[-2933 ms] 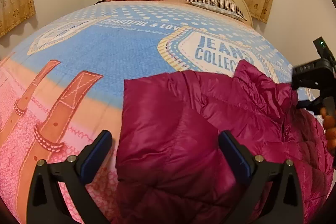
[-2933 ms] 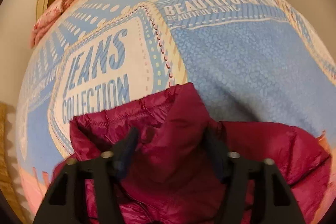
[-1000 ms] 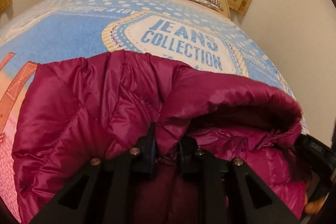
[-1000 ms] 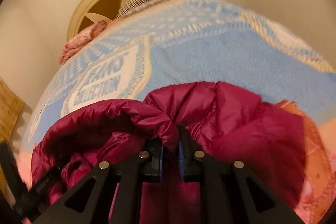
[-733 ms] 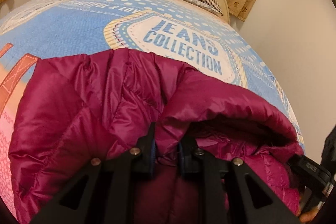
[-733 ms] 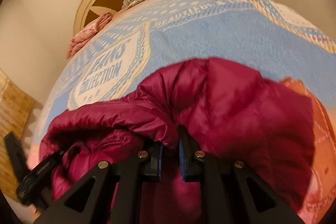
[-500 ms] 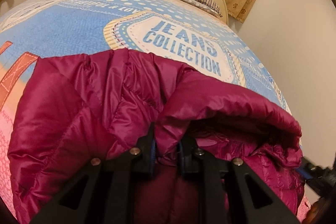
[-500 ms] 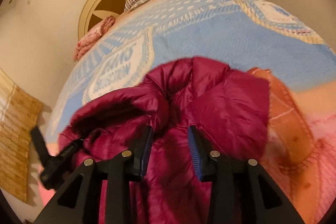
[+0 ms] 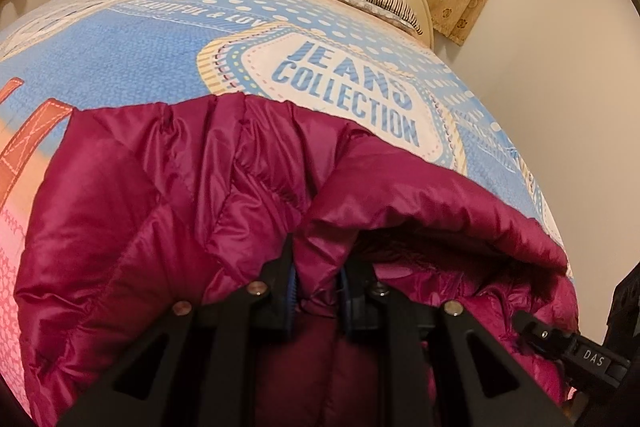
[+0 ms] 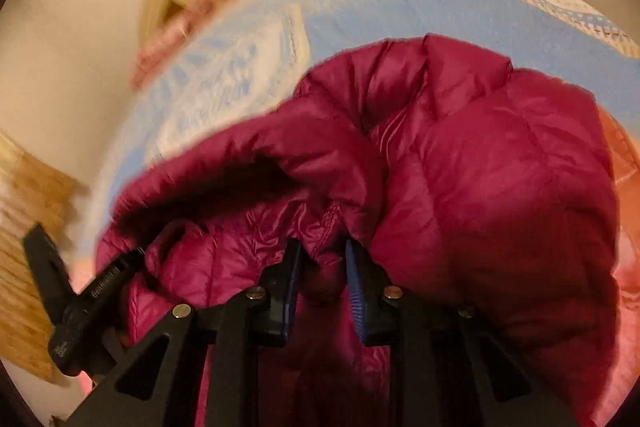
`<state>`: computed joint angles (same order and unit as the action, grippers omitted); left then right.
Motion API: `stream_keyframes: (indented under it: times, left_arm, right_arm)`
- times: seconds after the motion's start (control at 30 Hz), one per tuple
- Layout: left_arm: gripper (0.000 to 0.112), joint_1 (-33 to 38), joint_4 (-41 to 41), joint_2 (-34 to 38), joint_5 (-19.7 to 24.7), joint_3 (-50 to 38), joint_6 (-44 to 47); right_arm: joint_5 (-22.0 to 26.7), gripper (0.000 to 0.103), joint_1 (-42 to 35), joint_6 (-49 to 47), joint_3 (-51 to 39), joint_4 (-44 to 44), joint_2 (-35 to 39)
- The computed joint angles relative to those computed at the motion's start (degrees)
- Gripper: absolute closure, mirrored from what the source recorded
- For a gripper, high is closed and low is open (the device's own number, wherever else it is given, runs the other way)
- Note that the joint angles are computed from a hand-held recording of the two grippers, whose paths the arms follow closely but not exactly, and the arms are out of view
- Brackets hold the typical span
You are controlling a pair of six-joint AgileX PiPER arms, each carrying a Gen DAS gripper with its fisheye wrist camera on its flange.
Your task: Fold large clothes
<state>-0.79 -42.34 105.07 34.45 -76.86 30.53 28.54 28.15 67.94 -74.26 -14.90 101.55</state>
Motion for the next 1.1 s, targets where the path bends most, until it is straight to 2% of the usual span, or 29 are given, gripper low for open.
stream_keyframes:
  times: [0.03, 0.07, 0.13, 0.17, 0.27, 0.33, 0.43, 0.47, 0.53, 0.6, 0.67, 0.73, 0.83, 0.9, 1.0, 1.03, 1.1]
  left_arm:
    - [0.09, 0.0, -0.1, 0.0, 0.0, 0.0, 0.1]
    - [0.09, 0.1, -0.2, 0.0, 0.1, 0.0, 0.2]
    - [0.09, 0.2, -0.7, 0.0, 0.1, 0.1, 0.5]
    - [0.09, 0.3, -1.2, 0.0, 0.2, 0.2, 0.8]
    - [0.09, 0.4, -1.4, -0.1, 0.3, 0.3, 1.2]
    - [0.09, 0.5, -1.5, -0.1, 0.4, 0.3, 1.4]
    - [0.09, 0.7, -1.8, -0.1, 0.5, 0.3, 1.8]
    - [0.09, 0.6, -1.9, -0.1, 0.4, 0.4, 1.8]
    - [0.09, 0.9, -2.8, -0.2, 0.7, 0.5, 2.4]
    - [0.09, 1.1, -3.3, -0.2, 1.0, 0.5, 3.0]
    - [0.09, 0.8, -1.4, -0.9, 1.1, 0.6, 2.0]
    - [0.09, -0.1, 4.8, -3.2, 1.8, 1.1, -1.7]
    - [0.08, -0.6, 9.8, -10.3, 1.2, 5.2, -1.9]
    - [0.057, 0.4, 7.8, -13.4, 1.8, 6.2, 0.7]
    - [0.054, 0.4, 7.4, -12.0, 5.4, -0.3, -2.9]
    - [0.054, -0.5, 8.2, -10.8, 5.4, -3.2, -4.9]
    - [0.054, -4.2, 14.4, -8.7, 2.7, -7.4, -11.0]
  right_arm:
    - [-0.6, 0.081, -0.1, -0.7, 0.4, 0.3, -0.2]
    - [1.1, 0.081, -0.2, -2.4, -0.5, 1.7, -0.3]
    - [9.3, 0.079, 1.0, -4.2, -5.4, 1.7, 0.1]
    - [12.5, 0.079, 2.4, -2.4, -7.5, -1.4, -0.3]
    - [14.3, 0.079, 5.3, 5.1, -11.2, -13.6, -2.7]
    - [16.8, 0.079, 5.7, 6.7, -17.9, -18.1, -0.4]
    - [22.0, 0.079, 3.0, -1.3, -31.2, -10.2, 8.0]
    - [25.4, 0.079, 2.2, -4.6, -35.8, -6.4, 11.7]
    - [29.4, 0.079, 2.0, -6.6, -38.1, -1.6, 16.0]
    - [26.6, 0.079, 2.2, -7.6, -33.7, 1.3, 16.4]
    - [19.5, 0.079, 3.4, -4.3, -25.7, -4.3, 13.8]
    - [16.8, 0.079, 4.4, -2.2, -22.4, -9.1, 13.0]
    - [16.8, 0.079, 5.8, 0.6, -22.1, -14.0, 13.7]
    - [17.1, 0.079, 6.3, 1.5, -21.6, -15.2, 13.5]
    - [16.9, 0.079, 6.3, 2.1, -21.7, -16.2, 13.7]
    - [16.2, 0.079, 6.2, 2.4, -20.8, -16.4, 13.3]
    - [15.1, 0.079, 6.2, 3.3, -19.6, -16.8, 12.6]
